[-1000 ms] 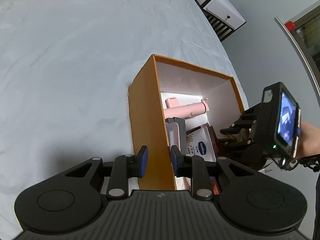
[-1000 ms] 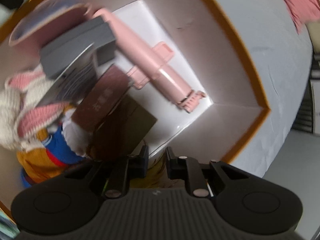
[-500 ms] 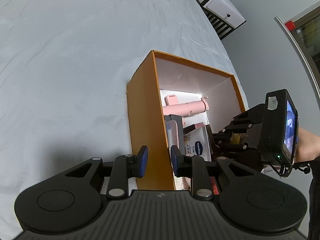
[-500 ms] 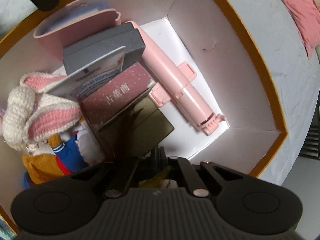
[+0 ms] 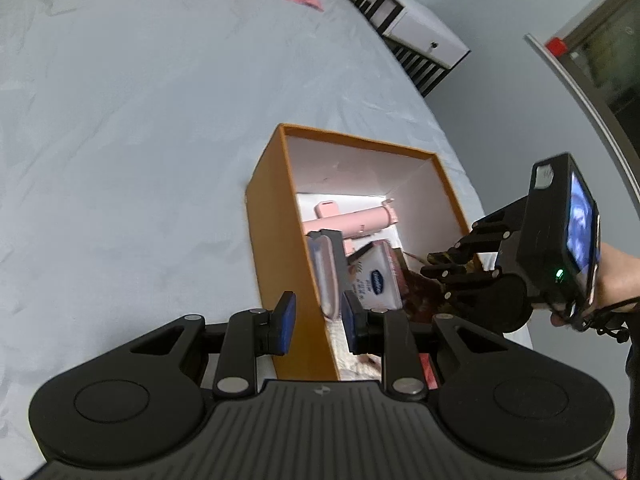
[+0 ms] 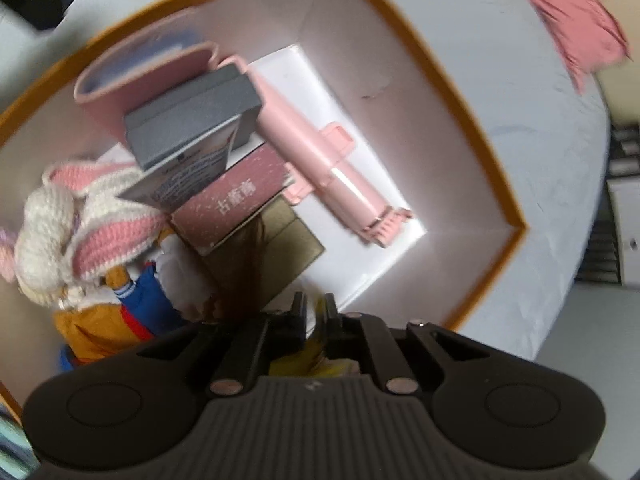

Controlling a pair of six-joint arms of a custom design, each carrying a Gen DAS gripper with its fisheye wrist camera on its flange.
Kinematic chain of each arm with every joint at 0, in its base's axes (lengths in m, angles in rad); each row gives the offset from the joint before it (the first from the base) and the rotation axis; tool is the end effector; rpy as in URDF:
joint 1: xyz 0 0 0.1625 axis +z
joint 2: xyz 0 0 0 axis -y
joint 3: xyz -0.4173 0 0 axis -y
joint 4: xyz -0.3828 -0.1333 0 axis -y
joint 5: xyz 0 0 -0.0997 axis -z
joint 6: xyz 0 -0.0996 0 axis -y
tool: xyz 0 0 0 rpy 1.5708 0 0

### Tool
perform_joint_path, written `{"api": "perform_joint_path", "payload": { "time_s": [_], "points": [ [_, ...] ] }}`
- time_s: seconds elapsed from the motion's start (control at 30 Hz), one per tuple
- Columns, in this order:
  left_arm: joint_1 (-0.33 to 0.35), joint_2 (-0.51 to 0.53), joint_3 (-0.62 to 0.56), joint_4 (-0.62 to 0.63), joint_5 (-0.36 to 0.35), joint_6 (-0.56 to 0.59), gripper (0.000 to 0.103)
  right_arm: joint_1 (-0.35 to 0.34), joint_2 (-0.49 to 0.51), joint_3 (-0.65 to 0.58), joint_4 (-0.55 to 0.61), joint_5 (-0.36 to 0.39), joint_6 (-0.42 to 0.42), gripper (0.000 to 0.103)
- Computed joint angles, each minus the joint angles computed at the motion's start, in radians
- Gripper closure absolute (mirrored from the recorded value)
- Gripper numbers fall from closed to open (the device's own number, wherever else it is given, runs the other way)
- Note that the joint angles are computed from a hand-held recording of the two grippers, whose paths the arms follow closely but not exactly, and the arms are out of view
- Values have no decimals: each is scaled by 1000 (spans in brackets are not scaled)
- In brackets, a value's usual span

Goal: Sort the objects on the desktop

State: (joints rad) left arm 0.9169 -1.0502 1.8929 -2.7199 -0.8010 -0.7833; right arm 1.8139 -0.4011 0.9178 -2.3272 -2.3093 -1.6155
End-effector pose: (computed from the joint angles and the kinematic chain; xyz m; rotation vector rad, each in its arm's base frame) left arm -0.1913 -0.5828 0.2007 -0.3278 2.5638 -0.9878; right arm 0.2644 -0.7909 0.0884 1.8566 -1.5263 -0.3650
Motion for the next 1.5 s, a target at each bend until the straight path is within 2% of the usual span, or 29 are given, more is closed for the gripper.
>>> {"api": "perform_joint_path", "payload": {
  "time_s": [0.1,0.13,0.2,0.3,0.43,0.53,0.57,0.63,0.67,0.7,0.77,0.83,0.9,0.93,1.0,1.03,1.13,1.23,1.27,1.33,1.4,1.5],
  "points": [
    [-34,-7,29,-12,45,-5,76,10,-63,56,23,60,78,85],
    [-47,-10,37,-7,64,-8,76,7,-103,128,-8,79,91,77],
    [-75,-18,60,-3,106,-14,76,12,-153,195,-39,112,123,68],
    [-120,-31,96,0,173,-24,76,15,-223,268,-23,181,220,66],
    [-177,-44,131,32,259,-26,76,7,-324,390,-62,300,333,46],
    [-216,-44,143,110,341,-62,73,-10,-391,488,-119,387,408,43],
    [-228,-44,149,125,362,-74,70,-14,-414,515,-127,416,432,41],
    [-249,-48,167,126,394,-83,63,-28,-456,579,-177,476,469,27],
    [-259,-48,177,109,404,-80,52,-32,-476,606,-193,498,480,26],
    [-269,-44,193,62,413,-60,45,-35,-500,637,-210,516,495,26],
    [-286,-28,223,-52,427,-2,45,-49,-538,698,-263,568,525,26],
    [-299,-21,236,-65,436,-1,39,-68,-569,766,-342,616,552,23],
    [-307,-11,249,-82,446,-17,33,-84,-593,820,-415,658,576,22],
    [-311,-5,260,-122,444,-16,31,-97,-606,853,-460,689,587,21],
    [-314,7,285,-226,423,-5,20,-119,-620,905,-543,739,612,18],
    [-315,12,294,-263,413,1,18,-129,-630,933,-588,757,631,15],
    [-320,29,307,-243,445,-48,14,-150,-634,984,-674,774,663,13],
    [-319,25,299,-48,484,-214,14,-161,-617,1021,-772,735,719,8],
    [-314,29,299,-32,483,-245,14,-161,-609,1029,-795,711,729,8],
    [-309,42,317,-100,463,-248,14,-166,-592,1047,-847,684,726,8],
    [-303,61,329,-160,445,-238,14,-179,-581,1066,-888,687,708,8],
    [-300,88,328,-118,487,-281,13,-188,-568,1074,-914,677,691,8]
  ]
}}
